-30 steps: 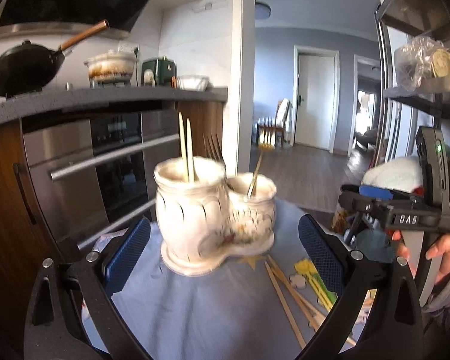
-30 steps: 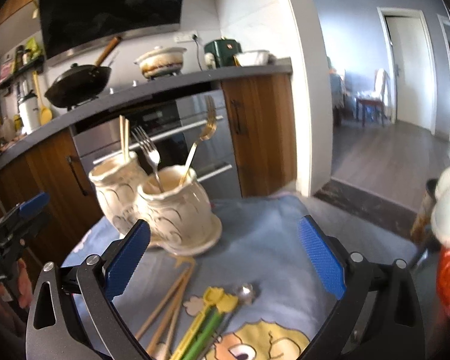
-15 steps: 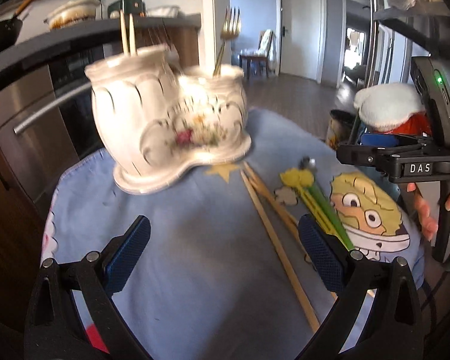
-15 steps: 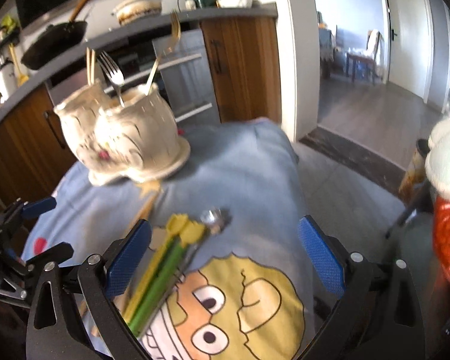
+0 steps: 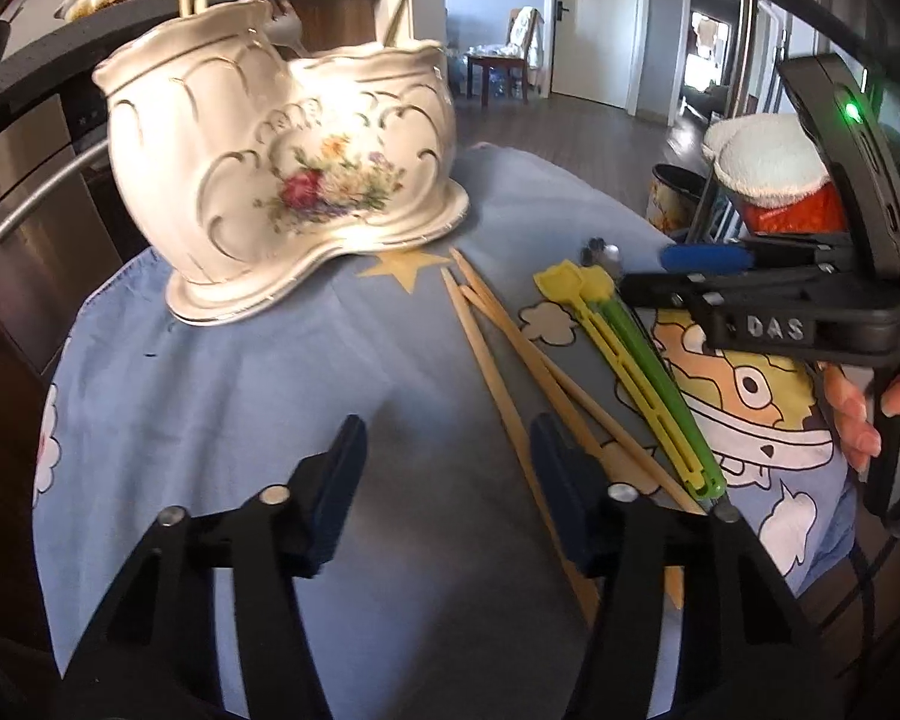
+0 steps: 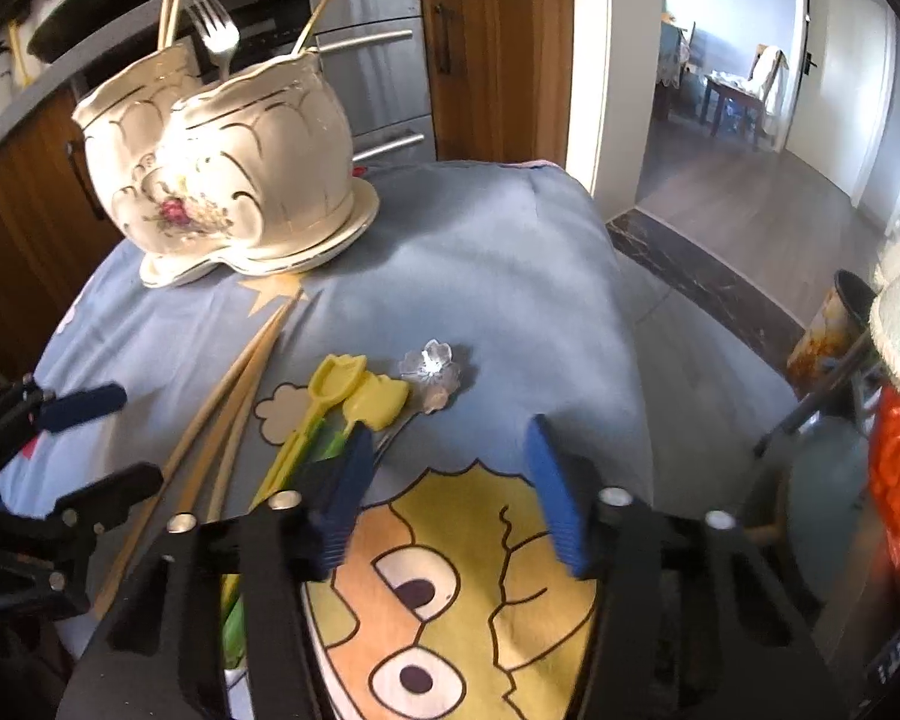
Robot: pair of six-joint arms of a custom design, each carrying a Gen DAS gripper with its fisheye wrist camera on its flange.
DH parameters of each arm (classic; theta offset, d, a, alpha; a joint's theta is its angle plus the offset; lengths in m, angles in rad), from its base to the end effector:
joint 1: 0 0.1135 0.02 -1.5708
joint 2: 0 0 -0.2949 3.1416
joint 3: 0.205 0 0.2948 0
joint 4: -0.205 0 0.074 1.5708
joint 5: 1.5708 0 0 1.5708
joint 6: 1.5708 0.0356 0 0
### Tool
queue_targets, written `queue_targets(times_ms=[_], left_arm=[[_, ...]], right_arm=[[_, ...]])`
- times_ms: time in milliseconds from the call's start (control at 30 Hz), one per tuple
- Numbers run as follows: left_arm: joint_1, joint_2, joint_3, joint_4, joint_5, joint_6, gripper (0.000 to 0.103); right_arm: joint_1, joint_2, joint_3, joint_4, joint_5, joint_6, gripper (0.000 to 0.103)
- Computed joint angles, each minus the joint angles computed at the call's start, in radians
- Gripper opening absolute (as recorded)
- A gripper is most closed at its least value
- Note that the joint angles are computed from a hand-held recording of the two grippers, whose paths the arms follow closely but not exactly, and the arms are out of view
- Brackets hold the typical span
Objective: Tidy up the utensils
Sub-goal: 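Grasp a third chopstick with the left tool while the right grasps a silver spoon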
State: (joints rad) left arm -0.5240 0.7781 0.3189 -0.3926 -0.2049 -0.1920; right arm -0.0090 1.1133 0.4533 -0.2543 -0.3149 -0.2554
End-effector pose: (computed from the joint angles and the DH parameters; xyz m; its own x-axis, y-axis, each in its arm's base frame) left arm 0.1482 -0.0773 0.1645 -0.7109 0.1950 -0.6757 0.2427 0.9698 0.0246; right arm 0.2205 0.0090 0.1631 -0.7208 -0.2337 -0.6525 -0.3747 0.9234 0.0832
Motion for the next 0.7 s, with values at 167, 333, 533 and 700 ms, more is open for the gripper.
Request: queue_targets(times_ms=[167,333,533,700], left_arm=[[-0.038,0.048,0.010,0.017,-0.004,-0.010,0.039],[-0.062,0.103,0.029,0.032,-0.014,-0.018,0.024],[-0.049,0.157,0.059,0.033,-0.002,0.000,0.016],[-0.005,0.143,0.063,0.006,0.030,0.031,0.008]], right_arm=[[-0.007,0.034,0.014,0.042,-0.004,0.030,0.037],[0.015,0.104,0.045,0.069,-0.007,0.043,0.029],[-0.004,0.146,0.069,0.075,-0.061,0.053,0.021],[-0.043,0.133,0.076,0.060,-0.111,0.055,0.005]])
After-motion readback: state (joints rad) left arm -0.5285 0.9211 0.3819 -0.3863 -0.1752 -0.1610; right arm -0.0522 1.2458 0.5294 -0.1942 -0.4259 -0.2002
